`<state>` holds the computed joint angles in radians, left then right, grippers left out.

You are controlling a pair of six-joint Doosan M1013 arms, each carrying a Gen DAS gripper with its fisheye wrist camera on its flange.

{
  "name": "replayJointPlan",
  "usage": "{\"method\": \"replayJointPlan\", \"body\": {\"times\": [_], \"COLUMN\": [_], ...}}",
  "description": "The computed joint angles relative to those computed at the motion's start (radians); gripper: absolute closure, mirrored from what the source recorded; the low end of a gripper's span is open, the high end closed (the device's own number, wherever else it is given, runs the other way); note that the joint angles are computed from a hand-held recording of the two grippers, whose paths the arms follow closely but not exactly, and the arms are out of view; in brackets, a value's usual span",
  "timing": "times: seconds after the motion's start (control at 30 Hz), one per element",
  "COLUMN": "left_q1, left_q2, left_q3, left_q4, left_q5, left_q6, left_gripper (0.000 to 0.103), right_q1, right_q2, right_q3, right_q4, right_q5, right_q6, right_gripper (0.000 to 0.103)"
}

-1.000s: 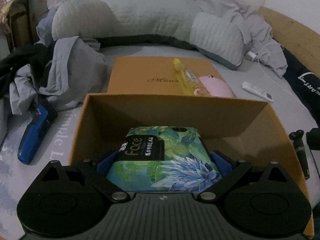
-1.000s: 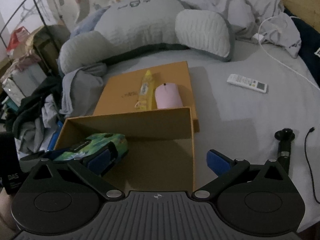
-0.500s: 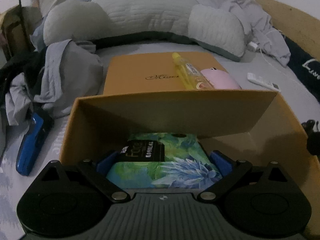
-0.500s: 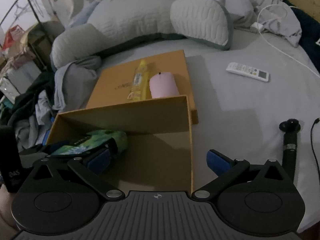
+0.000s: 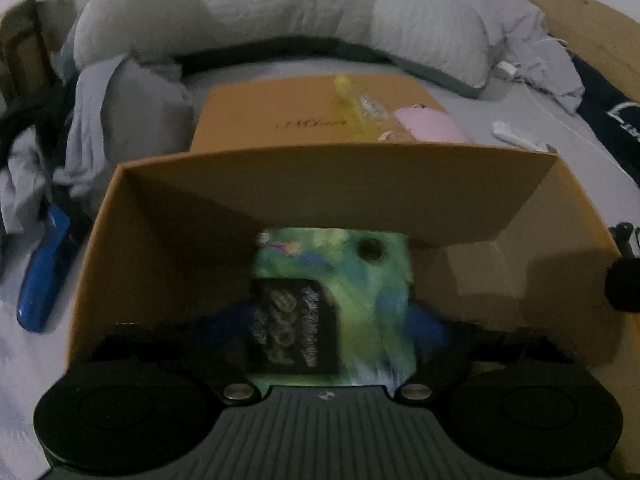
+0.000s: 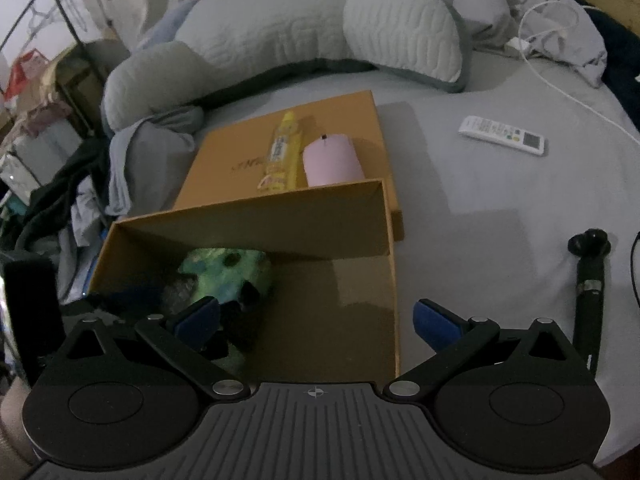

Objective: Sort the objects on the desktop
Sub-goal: 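Lower the tissue pack into the box and open the left gripper, then raise the left gripper out of the box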

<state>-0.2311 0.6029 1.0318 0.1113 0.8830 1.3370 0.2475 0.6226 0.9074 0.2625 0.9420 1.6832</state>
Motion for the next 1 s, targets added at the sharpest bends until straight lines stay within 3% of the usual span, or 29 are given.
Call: {"method": "replayJointPlan", "body": {"times": [0.47,1.0], "left_q1": [-0.003,0.007], "left_q2": [-0.013,-0.136], "left_q3": [0.007,0.145], "left_q4": [0.020,0.002], "left_q5": [0.031,-0.133], "left_q6": [-0.013,-0.019], "left_gripper": [0.026,0.015], "right_q1": [-0.002,0.008], "right_q2": [-0.037,-0.123], "right_q3": [0.046,0.156], "right_q4": [-0.004,-0.025], "right_q5": [-0.021,-0.086], "right_q6": [0.003,-0.021], "right_gripper": [0.000,0.000]}}
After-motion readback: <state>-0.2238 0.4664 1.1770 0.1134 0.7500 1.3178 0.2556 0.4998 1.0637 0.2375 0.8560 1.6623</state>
